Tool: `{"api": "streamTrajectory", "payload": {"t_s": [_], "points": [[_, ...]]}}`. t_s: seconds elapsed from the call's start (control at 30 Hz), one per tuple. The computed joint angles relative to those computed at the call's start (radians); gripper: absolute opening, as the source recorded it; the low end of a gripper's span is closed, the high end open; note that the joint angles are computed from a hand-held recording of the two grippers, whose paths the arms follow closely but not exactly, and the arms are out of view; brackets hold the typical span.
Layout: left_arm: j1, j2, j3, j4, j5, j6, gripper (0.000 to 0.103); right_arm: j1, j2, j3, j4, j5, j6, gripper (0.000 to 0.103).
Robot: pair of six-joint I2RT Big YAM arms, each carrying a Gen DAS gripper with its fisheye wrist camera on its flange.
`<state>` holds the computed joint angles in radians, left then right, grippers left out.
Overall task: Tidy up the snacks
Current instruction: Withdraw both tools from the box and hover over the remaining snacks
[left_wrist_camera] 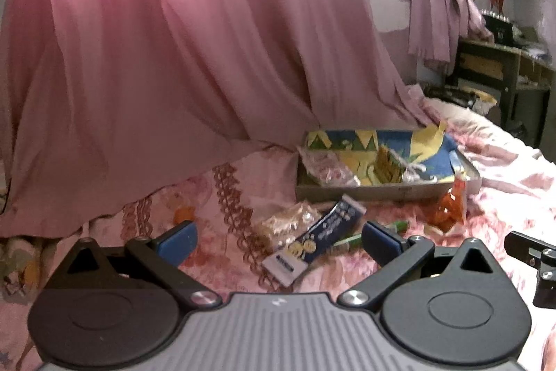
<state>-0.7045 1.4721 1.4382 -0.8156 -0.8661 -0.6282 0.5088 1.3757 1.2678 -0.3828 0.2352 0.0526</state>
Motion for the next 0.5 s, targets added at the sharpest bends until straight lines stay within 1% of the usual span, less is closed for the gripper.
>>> {"api": "streamTrajectory", "payload": {"t_s": [0.23,0.33,0.5], "points": [[-0.017,-0.008,0.004,-0.078,-0.021,-0.073,0.103,0.015,0.004,0.002,-0.054,-0.003,-0.001,0.102],[-0.019,-0.006,0.013,-0.124,-0.022,-0.119,0.103,0.018,0.008,0.005,-0.070,-0.011,-0.005,0.102],[-0.004,-0.013,0.008,-0.144,0.007,-0.156,0.103,0.025,0.021,0.017,-0.100,-0.017,-0.017,0.102]]}}
